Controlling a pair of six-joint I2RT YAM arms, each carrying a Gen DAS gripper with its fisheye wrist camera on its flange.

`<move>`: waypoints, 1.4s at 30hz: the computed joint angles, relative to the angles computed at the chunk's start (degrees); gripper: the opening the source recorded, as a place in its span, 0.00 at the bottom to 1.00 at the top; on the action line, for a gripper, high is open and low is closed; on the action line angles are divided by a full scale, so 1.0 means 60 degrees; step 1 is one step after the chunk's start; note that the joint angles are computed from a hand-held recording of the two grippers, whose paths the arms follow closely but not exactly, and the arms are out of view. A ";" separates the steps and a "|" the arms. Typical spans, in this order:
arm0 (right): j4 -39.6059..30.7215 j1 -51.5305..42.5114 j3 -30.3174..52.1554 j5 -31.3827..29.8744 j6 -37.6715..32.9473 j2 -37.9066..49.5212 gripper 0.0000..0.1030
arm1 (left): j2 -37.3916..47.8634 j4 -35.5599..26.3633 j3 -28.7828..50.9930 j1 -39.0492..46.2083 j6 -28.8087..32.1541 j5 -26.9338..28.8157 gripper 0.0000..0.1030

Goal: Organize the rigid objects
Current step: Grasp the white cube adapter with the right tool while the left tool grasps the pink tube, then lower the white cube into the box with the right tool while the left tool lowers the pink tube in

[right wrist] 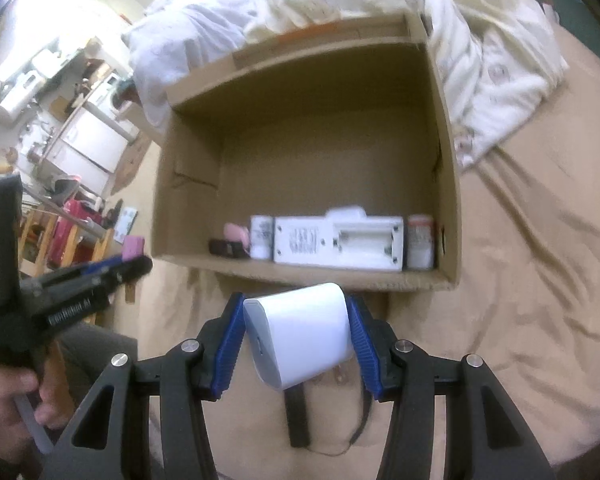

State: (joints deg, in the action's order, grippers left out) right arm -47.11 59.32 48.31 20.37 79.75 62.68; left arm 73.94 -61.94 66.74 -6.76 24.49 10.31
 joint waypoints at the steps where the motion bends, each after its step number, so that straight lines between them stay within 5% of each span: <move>1: 0.0007 -0.0036 0.0024 0.0121 -0.0099 -0.0074 0.52 | 0.0093 0.0192 -0.0081 0.0134 0.0139 0.0191 0.22; 6: -0.0094 -0.0594 0.0209 0.0302 -0.0860 -0.0302 0.52 | 0.1061 0.0340 0.0920 -0.0168 0.0050 0.0452 0.22; 12: -0.0047 -0.1861 0.0186 -0.0035 -0.1926 -0.0416 0.52 | 0.1390 0.1314 0.0625 -0.0643 -0.0248 0.0805 0.22; 25: 0.0917 -0.3691 0.0174 -0.1003 -0.3644 0.0533 0.52 | 0.2544 0.2430 0.0154 -0.1788 -0.0521 -0.0165 0.22; 42: 0.1410 -0.4222 -0.0156 -0.1512 -0.3528 0.1447 0.52 | 0.3259 0.2952 -0.0077 -0.1812 -0.0796 -0.0519 0.22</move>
